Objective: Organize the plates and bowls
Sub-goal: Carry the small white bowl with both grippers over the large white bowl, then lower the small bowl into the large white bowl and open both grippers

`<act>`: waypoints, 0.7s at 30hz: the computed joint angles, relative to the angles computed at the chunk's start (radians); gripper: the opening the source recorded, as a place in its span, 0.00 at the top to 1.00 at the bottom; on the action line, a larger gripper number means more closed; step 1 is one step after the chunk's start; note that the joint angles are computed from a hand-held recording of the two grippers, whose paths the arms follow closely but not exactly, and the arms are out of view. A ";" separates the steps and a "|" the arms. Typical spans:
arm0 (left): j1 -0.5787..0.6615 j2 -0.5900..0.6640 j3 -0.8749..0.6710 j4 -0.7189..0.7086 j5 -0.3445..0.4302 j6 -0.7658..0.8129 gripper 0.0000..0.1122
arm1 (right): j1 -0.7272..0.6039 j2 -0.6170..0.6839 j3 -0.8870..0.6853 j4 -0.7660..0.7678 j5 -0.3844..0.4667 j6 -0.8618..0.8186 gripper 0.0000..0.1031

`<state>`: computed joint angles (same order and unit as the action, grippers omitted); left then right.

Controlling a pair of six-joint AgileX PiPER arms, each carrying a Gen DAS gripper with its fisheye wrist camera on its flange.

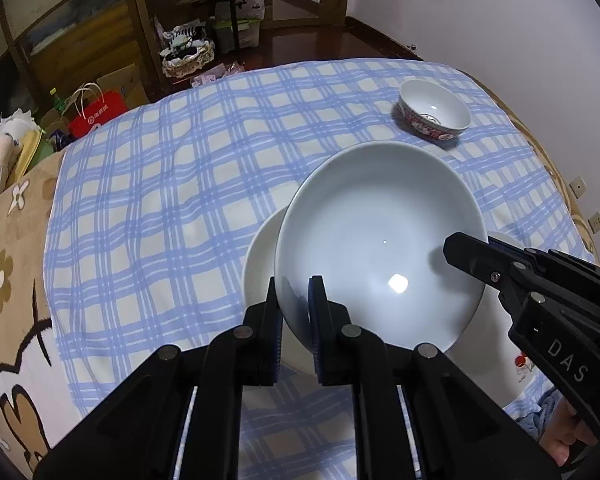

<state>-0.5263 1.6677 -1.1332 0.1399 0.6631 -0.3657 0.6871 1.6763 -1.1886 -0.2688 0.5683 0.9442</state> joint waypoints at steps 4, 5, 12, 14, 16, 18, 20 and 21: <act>0.018 0.005 0.022 -0.031 -0.015 0.018 0.89 | 0.002 0.023 -0.012 0.025 0.002 -0.020 0.91; 0.018 0.005 0.026 -0.029 -0.018 0.014 0.89 | 0.003 0.027 -0.014 0.026 0.003 -0.022 0.91; 0.044 0.016 0.069 -0.086 -0.067 0.044 0.89 | -0.001 0.061 -0.025 0.049 -0.002 -0.052 0.91; 0.054 0.024 0.074 -0.121 -0.070 0.071 0.89 | -0.002 0.067 -0.027 0.052 0.000 -0.060 0.91; 0.054 0.026 0.082 -0.119 -0.078 0.070 0.89 | -0.003 0.076 -0.030 0.063 0.001 -0.071 0.91; 0.051 0.026 0.090 -0.106 -0.090 0.061 0.89 | -0.004 0.083 -0.030 0.072 0.000 -0.079 0.91; 0.051 0.029 0.094 -0.110 -0.099 0.062 0.89 | -0.001 0.093 -0.036 0.064 0.007 -0.077 0.91; 0.050 0.031 0.093 -0.109 -0.098 0.060 0.89 | 0.000 0.094 -0.036 0.059 0.008 -0.074 0.91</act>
<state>-0.4761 1.6984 -1.0403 0.0309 0.5652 -0.3055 0.6869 1.7707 -1.2247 -0.2094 0.5767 0.8705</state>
